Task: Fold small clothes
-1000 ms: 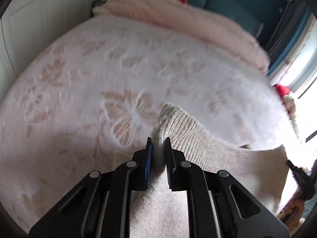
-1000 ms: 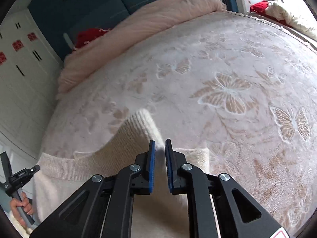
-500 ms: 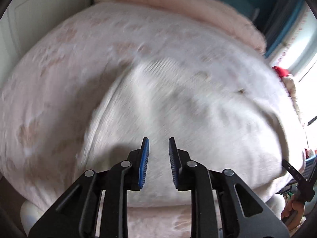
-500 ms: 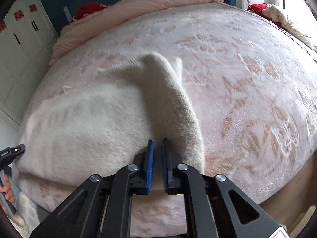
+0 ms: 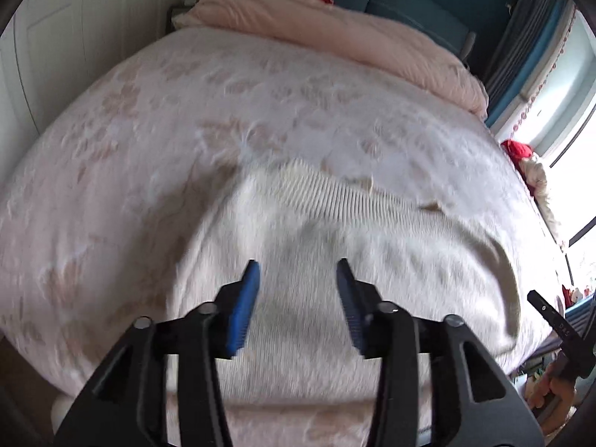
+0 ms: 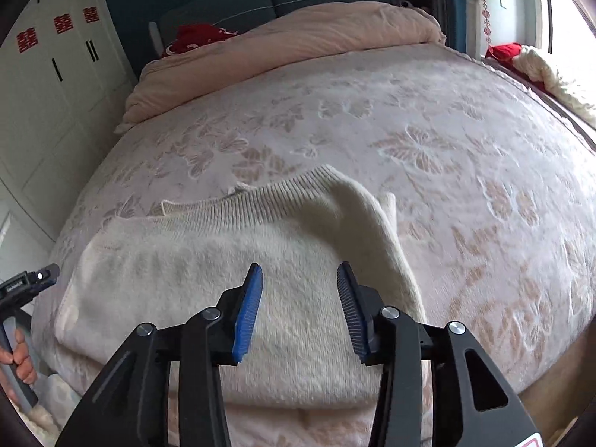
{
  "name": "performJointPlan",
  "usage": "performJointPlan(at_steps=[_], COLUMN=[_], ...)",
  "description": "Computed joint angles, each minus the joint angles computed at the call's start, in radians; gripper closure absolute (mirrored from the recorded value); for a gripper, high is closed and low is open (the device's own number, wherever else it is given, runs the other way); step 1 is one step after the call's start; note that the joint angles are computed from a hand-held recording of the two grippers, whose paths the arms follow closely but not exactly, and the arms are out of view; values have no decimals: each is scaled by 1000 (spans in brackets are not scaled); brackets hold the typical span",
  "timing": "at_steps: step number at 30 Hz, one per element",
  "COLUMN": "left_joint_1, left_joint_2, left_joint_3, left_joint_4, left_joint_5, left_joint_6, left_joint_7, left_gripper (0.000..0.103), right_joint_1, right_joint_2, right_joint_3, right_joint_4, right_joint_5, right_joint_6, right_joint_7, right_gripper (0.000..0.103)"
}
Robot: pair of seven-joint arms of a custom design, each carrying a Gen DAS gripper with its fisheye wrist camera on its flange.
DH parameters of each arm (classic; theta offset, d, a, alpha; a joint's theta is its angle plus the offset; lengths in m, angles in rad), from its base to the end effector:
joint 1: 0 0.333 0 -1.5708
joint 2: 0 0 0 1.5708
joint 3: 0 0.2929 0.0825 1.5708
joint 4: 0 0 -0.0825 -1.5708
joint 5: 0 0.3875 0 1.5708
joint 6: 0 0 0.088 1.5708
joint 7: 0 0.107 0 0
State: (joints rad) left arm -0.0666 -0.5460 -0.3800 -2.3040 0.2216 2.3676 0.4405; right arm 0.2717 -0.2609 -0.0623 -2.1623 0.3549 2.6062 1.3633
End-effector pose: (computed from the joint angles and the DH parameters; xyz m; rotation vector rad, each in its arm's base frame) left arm 0.4034 -0.2180 0.5793 -2.3136 1.2760 -0.7628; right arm 0.5239 0.1012 0.5634 -1.8510 1.5559 -0.3555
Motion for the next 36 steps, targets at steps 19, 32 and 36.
performJointPlan(at_steps=[19, 32, 36], left_joint_1=[46, 24, -24], left_joint_2=[272, 222, 61], left_joint_3=[153, 132, 68], left_joint_4=[103, 89, 4], left_joint_5=[-52, 64, 15], left_joint_6=[160, 35, 78], left_joint_7=[157, 28, -13], left_gripper=[93, 86, 68], right_joint_1=[-135, -134, 8], right_joint_2=[487, 315, 88], right_joint_3=[88, 83, 35], right_joint_4=[543, 338, 122], right_joint_5=[55, -74, 147], right_joint_6=[-134, 7, -46], right_joint_7=[19, 79, -131], right_gripper=[96, 75, 77])
